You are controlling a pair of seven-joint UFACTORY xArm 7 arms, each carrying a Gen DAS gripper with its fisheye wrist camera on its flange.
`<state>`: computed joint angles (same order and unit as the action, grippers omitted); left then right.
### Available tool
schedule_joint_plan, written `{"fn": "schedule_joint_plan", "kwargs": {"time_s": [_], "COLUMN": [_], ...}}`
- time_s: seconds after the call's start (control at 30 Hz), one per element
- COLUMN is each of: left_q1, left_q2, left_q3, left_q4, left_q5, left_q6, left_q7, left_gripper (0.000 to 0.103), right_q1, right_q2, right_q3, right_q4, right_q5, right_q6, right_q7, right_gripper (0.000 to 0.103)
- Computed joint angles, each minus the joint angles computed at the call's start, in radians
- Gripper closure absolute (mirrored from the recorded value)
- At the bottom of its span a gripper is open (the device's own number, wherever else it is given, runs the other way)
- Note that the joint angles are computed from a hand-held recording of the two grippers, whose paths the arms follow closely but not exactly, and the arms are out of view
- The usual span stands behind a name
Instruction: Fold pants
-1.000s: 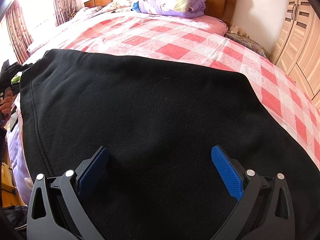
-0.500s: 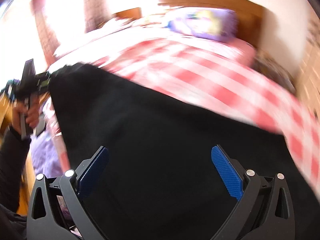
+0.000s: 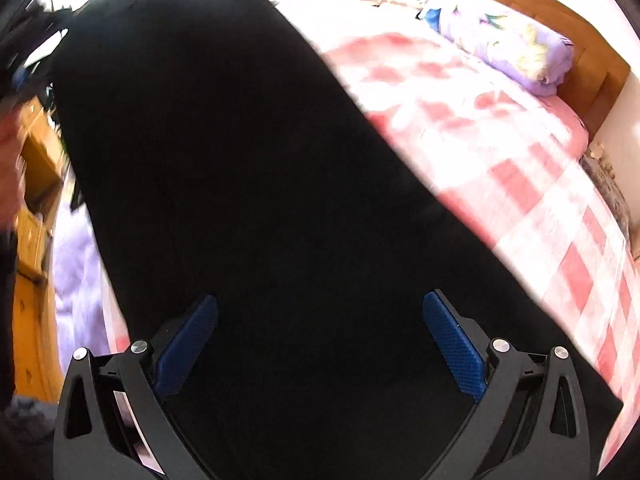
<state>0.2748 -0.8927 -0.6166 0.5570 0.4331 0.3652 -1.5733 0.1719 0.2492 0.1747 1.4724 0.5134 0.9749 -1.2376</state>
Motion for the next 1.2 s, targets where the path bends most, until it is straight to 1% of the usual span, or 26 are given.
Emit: {"fn": "schedule_joint_plan", "kwargs": {"time_s": [0.03,0.1,0.17,0.2,0.27,0.3,0.37,0.4,0.43,0.47,0.53,0.6,0.63,0.67,0.7,0.73,0.77,0.8,0.83,0.9,0.97,1.0,1.03,1.1,1.13,1.2], "left_q1": [0.01,0.027,0.037,0.039,0.04,0.034,0.047,0.051,0.048,0.049,0.041,0.032,0.025,-0.013,-0.029,-0.061,-0.084,-0.132,-0.183,-0.262,-0.303,-0.312,-0.318,-0.306,-0.293,-0.264], "left_q2": [0.01,0.038,0.074,0.09,0.111,0.113,0.119,0.127,0.134,0.153,0.199,0.201,0.168,0.114,0.063,-0.031,-0.103,-0.176,-0.213,-0.268,-0.284,-0.277,-0.268,-0.216,-0.178,-0.124], "left_q3": [-0.017,-0.052,-0.081,-0.09,-0.098,-0.093,-0.116,-0.123,-0.118,-0.12,-0.122,-0.105,-0.087,-0.034,-0.016,0.004,0.001,0.011,0.04,0.111,0.145,0.149,0.143,0.11,0.085,0.033], "left_q4": [0.026,0.084,0.142,0.163,0.189,0.187,0.22,0.232,0.232,0.24,0.258,0.211,0.158,0.065,0.005,-0.08,-0.128,-0.182,-0.226,-0.319,-0.365,-0.372,-0.377,-0.339,-0.299,-0.226], "left_q5": [0.008,0.026,0.049,0.059,0.08,0.088,0.107,0.118,0.125,0.127,0.121,0.127,0.107,0.111,0.1,0.066,0.026,-0.006,-0.023,-0.062,-0.101,-0.112,-0.113,-0.099,-0.085,-0.055], "left_q6": [0.012,0.054,0.097,0.108,0.092,0.076,0.1,0.104,0.092,0.089,0.143,0.149,0.122,0.053,0.023,0.034,0.087,0.16,0.19,0.175,0.165,0.152,0.116,0.082,0.092,0.119], "left_q7": [0.005,0.016,0.031,0.033,0.021,0.018,0.013,0.014,0.012,0.012,0.02,-0.035,-0.071,-0.149,-0.198,-0.262,-0.285,-0.294,-0.287,-0.274,-0.271,-0.267,-0.262,-0.232,-0.208,-0.177], "left_gripper": [0.075,0.075,0.075,0.075,0.084,0.085,0.087,0.096,0.101,0.103,0.103,0.102,0.102,0.097,0.084,0.073,0.053,0.049,0.049,0.048,0.048,0.048,0.048,0.045,0.044,0.038], "right_q1": [-0.002,0.0,0.038,0.022,0.033,0.029,-0.012,-0.039,-0.058,-0.067,-0.082,-0.09,-0.094,-0.099,-0.114,-0.121,-0.13,-0.137,-0.141,-0.127,-0.098,-0.075,-0.046,-0.017,-0.008,0.027], "right_q2": [0.041,0.109,0.155,0.143,0.125,0.109,0.07,0.051,0.025,0.003,-0.023,-0.022,-0.016,-0.011,-0.004,-0.016,-0.006,0.006,0.011,0.008,-0.021,-0.06,-0.078,-0.093,-0.101,-0.102], "right_q3": [0.003,0.015,0.002,0.029,0.027,0.026,0.031,0.03,0.022,0.012,-0.009,-0.033,-0.041,-0.045,-0.05,-0.05,-0.054,-0.055,-0.052,-0.038,-0.03,-0.026,-0.022,-0.014,-0.011,-0.004], "right_q4": [0.067,0.159,0.201,0.175,0.159,0.146,0.12,0.11,0.087,0.059,0.024,0.015,0.019,0.027,0.038,0.021,0.039,0.058,0.061,0.046,-0.005,-0.064,-0.102,-0.143,-0.152,-0.15], "right_q5": [0.011,0.013,-0.033,-0.031,-0.072,-0.077,-0.015,0.027,0.056,0.077,0.109,0.115,0.114,0.117,0.13,0.141,0.15,0.157,0.167,0.181,0.162,0.137,0.095,0.067,0.073,0.033], "right_q6": [0.058,0.119,0.103,0.061,0.047,0.047,0.084,0.128,0.149,0.145,0.148,0.15,0.154,0.165,0.191,0.195,0.215,0.237,0.254,0.243,0.169,0.109,0.042,-0.016,-0.028,-0.067], "right_q7": [0.026,0.042,0.056,0.017,0.004,0.001,-0.043,-0.071,-0.095,-0.115,-0.138,-0.103,-0.082,-0.07,-0.069,-0.076,-0.074,-0.065,-0.063,-0.056,-0.069,-0.075,-0.076,-0.095,-0.1,-0.048], "right_gripper": [0.004,0.004,0.004,0.004,0.004,0.004,0.004,0.004,0.004,0.004,0.004,0.004,0.004,0.004,0.004,0.004,0.004,0.004,0.004,0.004,0.004,0.004,0.004,0.004,0.004,0.004]}}
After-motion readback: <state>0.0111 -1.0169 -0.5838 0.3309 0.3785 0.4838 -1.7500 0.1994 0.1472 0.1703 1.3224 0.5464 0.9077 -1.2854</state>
